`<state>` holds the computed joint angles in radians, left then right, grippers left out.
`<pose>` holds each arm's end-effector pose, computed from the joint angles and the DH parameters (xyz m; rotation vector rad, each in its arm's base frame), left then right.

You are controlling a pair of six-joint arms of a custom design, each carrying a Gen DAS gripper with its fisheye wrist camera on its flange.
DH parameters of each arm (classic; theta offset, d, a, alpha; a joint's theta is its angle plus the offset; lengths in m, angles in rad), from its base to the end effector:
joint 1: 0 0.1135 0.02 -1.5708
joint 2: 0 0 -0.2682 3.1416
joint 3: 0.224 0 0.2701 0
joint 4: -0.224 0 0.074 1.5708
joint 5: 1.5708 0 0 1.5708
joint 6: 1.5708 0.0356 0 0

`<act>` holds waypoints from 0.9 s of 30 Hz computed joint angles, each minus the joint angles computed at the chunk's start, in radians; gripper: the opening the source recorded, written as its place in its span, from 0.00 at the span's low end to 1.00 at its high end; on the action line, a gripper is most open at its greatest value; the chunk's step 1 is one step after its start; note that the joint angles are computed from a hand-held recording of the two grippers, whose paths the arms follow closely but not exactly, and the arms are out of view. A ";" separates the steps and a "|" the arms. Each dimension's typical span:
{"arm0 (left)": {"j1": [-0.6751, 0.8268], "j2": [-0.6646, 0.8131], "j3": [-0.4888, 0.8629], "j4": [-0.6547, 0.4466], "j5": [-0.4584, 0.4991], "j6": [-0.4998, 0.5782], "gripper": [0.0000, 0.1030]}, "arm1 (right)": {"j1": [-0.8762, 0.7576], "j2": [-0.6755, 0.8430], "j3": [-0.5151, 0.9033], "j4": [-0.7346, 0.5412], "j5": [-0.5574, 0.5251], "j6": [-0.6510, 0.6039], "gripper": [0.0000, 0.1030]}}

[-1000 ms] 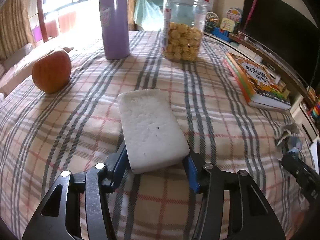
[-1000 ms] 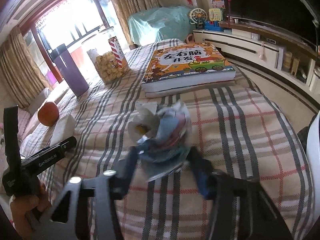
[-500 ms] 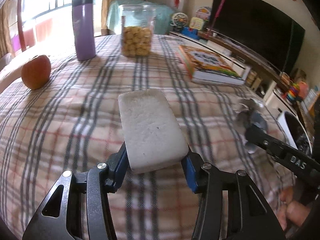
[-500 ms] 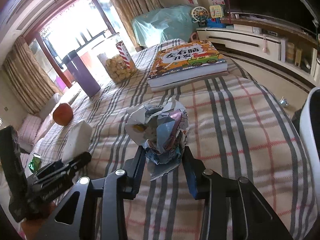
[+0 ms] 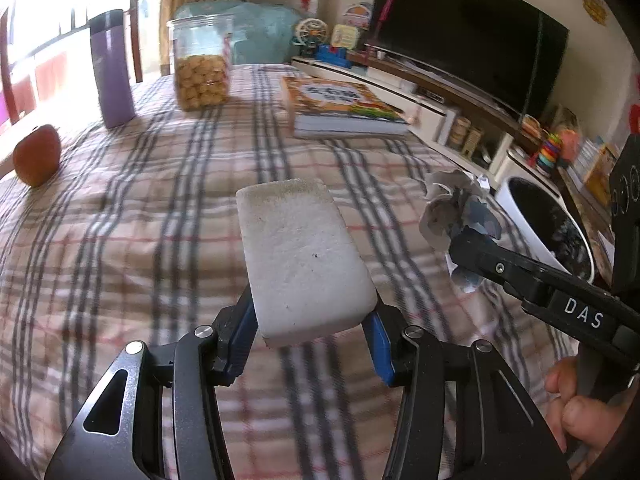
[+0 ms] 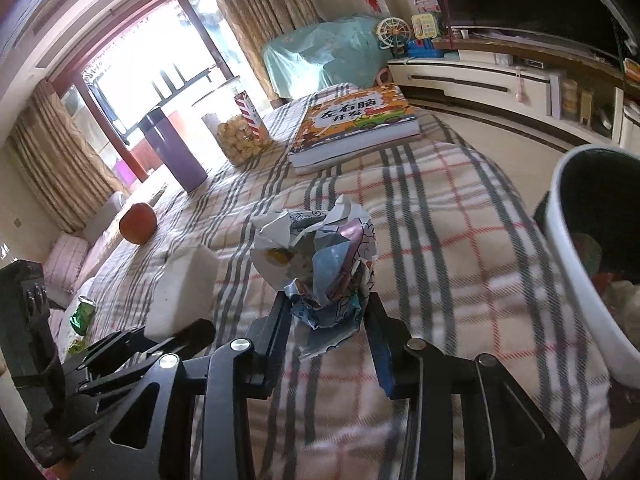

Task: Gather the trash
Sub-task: 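Carry the white block and crumpled wrapper over the bin with both tools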

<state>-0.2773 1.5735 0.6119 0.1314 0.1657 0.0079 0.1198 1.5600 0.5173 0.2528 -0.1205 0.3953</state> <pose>0.2814 -0.0862 0.1195 0.4194 2.3744 -0.3239 0.2761 0.0375 0.1068 0.2691 2.3728 0.3895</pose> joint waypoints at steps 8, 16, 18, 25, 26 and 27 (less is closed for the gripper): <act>-0.096 -0.039 -0.033 -0.001 -0.032 -0.018 0.47 | -0.063 -0.146 -0.103 -0.025 -0.033 -0.014 0.37; -0.193 -0.060 -0.034 -0.013 -0.071 -0.041 0.47 | -0.129 -0.286 -0.176 -0.069 -0.065 -0.030 0.37; -0.212 -0.062 -0.031 -0.017 -0.078 -0.046 0.47 | -0.146 -0.315 -0.188 -0.080 -0.072 -0.033 0.37; -0.293 -0.057 -0.010 -0.025 -0.110 -0.062 0.47 | -0.235 -0.412 -0.229 -0.123 -0.104 -0.062 0.37; -0.305 -0.054 -0.005 -0.026 -0.115 -0.064 0.47 | -0.248 -0.421 -0.233 -0.128 -0.110 -0.066 0.37; -0.315 -0.050 -0.001 -0.027 -0.119 -0.068 0.47 | -0.264 -0.433 -0.238 -0.135 -0.118 -0.071 0.37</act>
